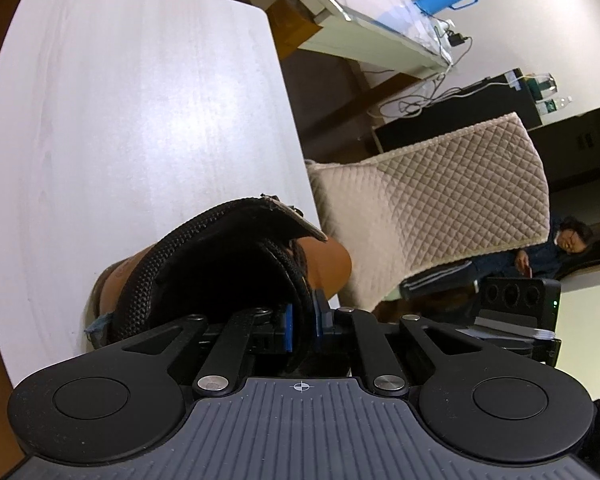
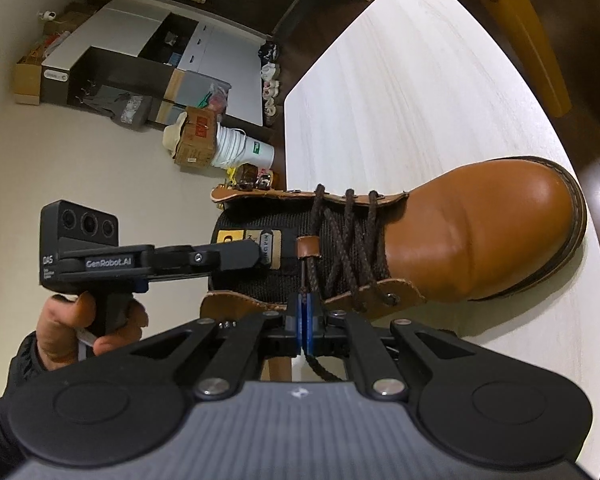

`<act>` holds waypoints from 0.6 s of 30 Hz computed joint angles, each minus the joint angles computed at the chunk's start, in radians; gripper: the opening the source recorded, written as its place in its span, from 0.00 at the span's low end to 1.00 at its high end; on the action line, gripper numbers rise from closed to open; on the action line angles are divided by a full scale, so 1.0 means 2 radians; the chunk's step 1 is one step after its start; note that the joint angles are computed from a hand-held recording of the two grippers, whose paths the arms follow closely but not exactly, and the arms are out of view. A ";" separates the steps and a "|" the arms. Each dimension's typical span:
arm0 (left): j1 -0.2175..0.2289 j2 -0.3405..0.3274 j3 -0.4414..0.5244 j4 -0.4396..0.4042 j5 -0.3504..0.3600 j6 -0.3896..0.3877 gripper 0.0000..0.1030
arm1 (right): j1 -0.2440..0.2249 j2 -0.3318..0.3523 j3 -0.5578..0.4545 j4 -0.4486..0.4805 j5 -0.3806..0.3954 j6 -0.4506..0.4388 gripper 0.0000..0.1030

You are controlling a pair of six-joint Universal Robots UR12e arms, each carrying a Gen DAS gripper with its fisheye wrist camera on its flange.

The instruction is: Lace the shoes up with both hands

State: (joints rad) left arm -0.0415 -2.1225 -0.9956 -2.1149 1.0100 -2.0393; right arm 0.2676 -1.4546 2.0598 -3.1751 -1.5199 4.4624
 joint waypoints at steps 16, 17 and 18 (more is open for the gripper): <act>-0.001 -0.005 0.010 -0.006 0.008 0.009 0.10 | 0.015 0.019 -0.017 -0.001 -0.060 0.008 0.05; 0.000 -0.005 0.010 -0.007 0.007 0.008 0.10 | 0.016 0.018 -0.016 -0.001 -0.062 0.010 0.08; 0.000 -0.006 0.011 -0.009 0.006 0.007 0.10 | 0.016 0.017 -0.013 -0.002 -0.062 0.014 0.10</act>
